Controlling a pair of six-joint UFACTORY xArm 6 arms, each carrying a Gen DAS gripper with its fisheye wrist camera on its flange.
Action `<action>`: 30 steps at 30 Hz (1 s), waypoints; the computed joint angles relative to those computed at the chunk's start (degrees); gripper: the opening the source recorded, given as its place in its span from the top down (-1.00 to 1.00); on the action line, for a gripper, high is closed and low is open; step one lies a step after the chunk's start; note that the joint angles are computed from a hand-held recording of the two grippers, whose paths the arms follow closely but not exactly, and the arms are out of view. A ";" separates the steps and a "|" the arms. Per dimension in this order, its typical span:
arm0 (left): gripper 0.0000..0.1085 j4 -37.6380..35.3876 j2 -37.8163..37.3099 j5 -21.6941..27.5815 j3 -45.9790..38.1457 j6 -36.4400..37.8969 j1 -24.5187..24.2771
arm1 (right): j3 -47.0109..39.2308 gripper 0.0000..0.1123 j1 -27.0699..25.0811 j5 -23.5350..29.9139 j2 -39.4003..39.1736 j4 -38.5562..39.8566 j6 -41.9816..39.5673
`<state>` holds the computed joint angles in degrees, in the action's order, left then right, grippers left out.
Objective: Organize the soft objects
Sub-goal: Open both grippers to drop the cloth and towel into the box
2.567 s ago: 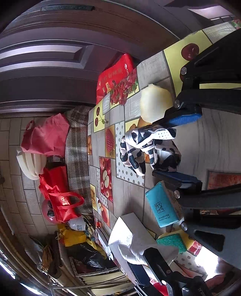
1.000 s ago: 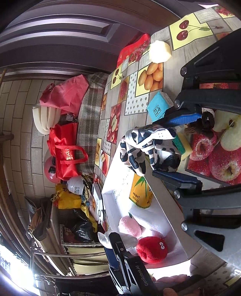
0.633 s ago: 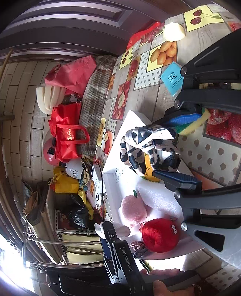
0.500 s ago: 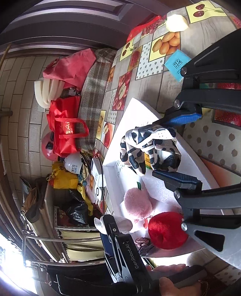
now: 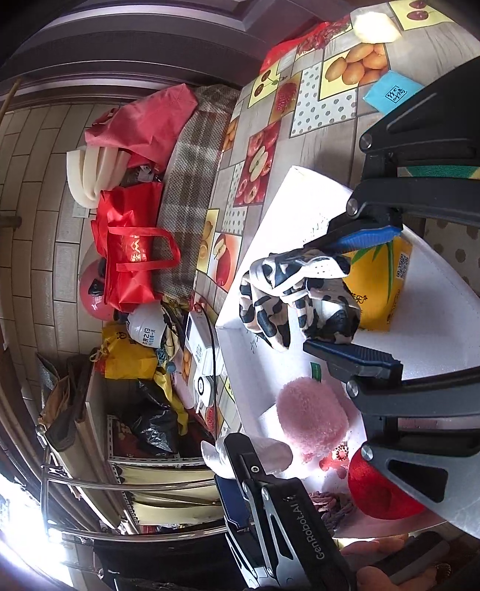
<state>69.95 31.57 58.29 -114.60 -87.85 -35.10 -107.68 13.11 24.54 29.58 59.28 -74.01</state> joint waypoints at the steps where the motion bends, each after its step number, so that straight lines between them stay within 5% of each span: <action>1: -0.04 0.08 0.12 0.06 -0.15 0.17 0.01 | -0.70 0.20 0.07 -0.01 0.50 -0.39 0.53; 8: -0.16 -1.60 3.52 3.08 -5.35 4.54 -0.24 | -5.41 0.16 0.23 0.58 3.85 -5.28 7.03; 10: -0.37 -2.31 4.26 3.47 -6.50 5.86 -0.24 | -5.45 0.15 0.24 0.58 3.92 -6.04 7.77; 11: -0.42 -2.65 4.45 3.30 -6.80 6.37 -0.14 | -5.29 0.10 0.28 0.39 3.83 -6.09 7.80; 14: -0.58 -3.12 4.24 3.24 -6.50 6.12 0.03 | -4.84 -0.53 0.62 -0.55 3.61 -7.10 8.00; 17: -0.58 -1.47 2.25 2.45 -3.40 2.67 0.13 | -3.16 -0.60 1.24 -2.75 2.64 -5.71 5.66; 19: -0.58 -0.33 1.18 2.02 -1.73 0.64 0.12 | -2.99 -0.82 1.48 -3.57 2.58 -5.38 4.75; 30: -0.59 5.39 1.76 6.39 -2.22 -1.07 -2.15 | -3.60 -0.83 1.21 -3.99 3.01 -3.59 4.24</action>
<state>75.34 33.33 64.68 -116.82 -88.93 -37.25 -111.28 14.32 20.55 32.60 55.69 -69.77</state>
